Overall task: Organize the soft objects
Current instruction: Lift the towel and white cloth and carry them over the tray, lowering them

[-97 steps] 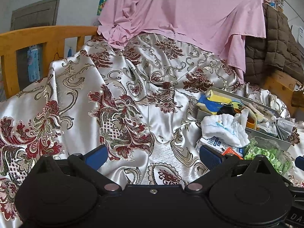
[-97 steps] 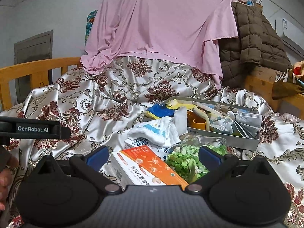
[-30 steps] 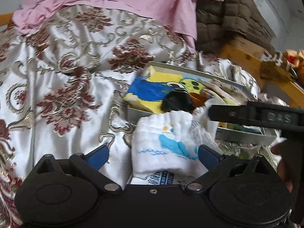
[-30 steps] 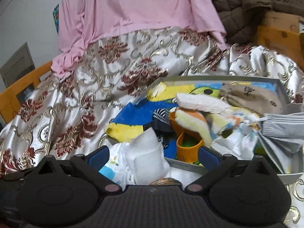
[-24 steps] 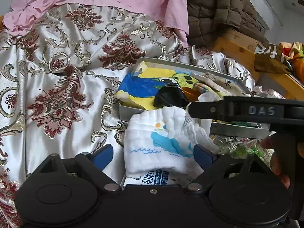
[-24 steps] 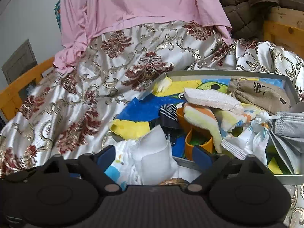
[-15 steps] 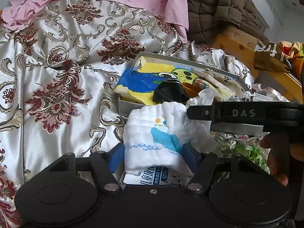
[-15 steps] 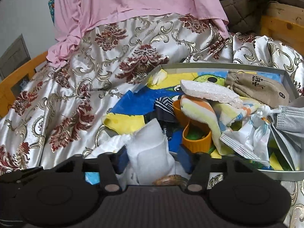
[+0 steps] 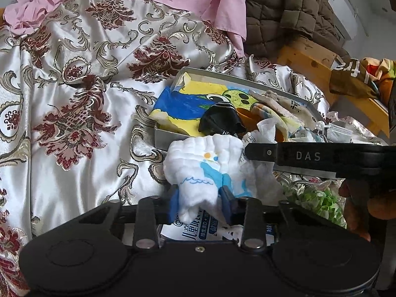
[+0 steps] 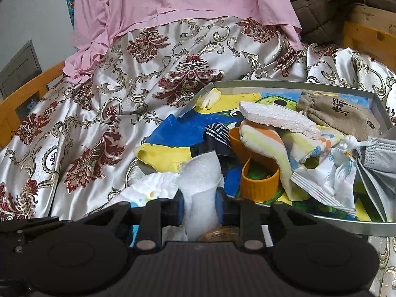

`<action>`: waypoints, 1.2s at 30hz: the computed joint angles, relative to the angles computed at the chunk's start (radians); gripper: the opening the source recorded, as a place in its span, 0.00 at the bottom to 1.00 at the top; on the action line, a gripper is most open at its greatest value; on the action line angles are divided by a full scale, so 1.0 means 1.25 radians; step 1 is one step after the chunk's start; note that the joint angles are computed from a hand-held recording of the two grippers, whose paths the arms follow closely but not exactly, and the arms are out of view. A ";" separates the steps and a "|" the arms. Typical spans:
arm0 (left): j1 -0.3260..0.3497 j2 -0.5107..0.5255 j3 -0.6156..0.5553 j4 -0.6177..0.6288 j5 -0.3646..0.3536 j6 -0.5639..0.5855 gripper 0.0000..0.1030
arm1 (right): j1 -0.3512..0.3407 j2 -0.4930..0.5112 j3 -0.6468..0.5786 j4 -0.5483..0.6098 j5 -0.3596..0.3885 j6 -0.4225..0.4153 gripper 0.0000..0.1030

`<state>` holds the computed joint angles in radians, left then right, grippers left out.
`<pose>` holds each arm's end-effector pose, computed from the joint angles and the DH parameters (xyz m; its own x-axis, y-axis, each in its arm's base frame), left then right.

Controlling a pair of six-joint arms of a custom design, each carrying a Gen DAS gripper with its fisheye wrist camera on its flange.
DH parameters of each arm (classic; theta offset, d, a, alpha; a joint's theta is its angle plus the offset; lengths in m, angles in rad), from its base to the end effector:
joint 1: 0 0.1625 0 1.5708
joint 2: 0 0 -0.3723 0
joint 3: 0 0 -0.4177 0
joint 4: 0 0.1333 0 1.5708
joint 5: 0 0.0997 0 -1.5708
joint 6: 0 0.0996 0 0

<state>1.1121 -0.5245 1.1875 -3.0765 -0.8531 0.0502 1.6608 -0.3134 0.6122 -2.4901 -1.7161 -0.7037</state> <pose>-0.1644 -0.7819 0.1163 -0.8769 -0.0765 -0.4745 0.3391 0.6013 -0.7235 0.1986 -0.8775 0.1321 -0.7098 -0.5282 0.4660 -0.6983 0.6145 -0.3671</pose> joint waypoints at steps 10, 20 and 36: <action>-0.003 0.007 0.007 -0.073 0.026 -0.010 0.19 | -0.008 -0.009 0.005 0.012 0.038 0.014 0.20; -0.017 0.021 -0.013 -0.124 0.134 0.015 0.14 | -0.016 -0.017 0.009 0.015 0.079 0.027 0.09; -0.068 0.144 -0.213 -0.338 0.262 0.374 0.13 | -0.037 -0.070 0.069 -0.063 0.258 0.005 0.09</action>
<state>1.0271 -0.3443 0.9219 -3.4984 -0.5259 0.5172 1.6143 -0.4012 0.6983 -2.5688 -1.3932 -0.6979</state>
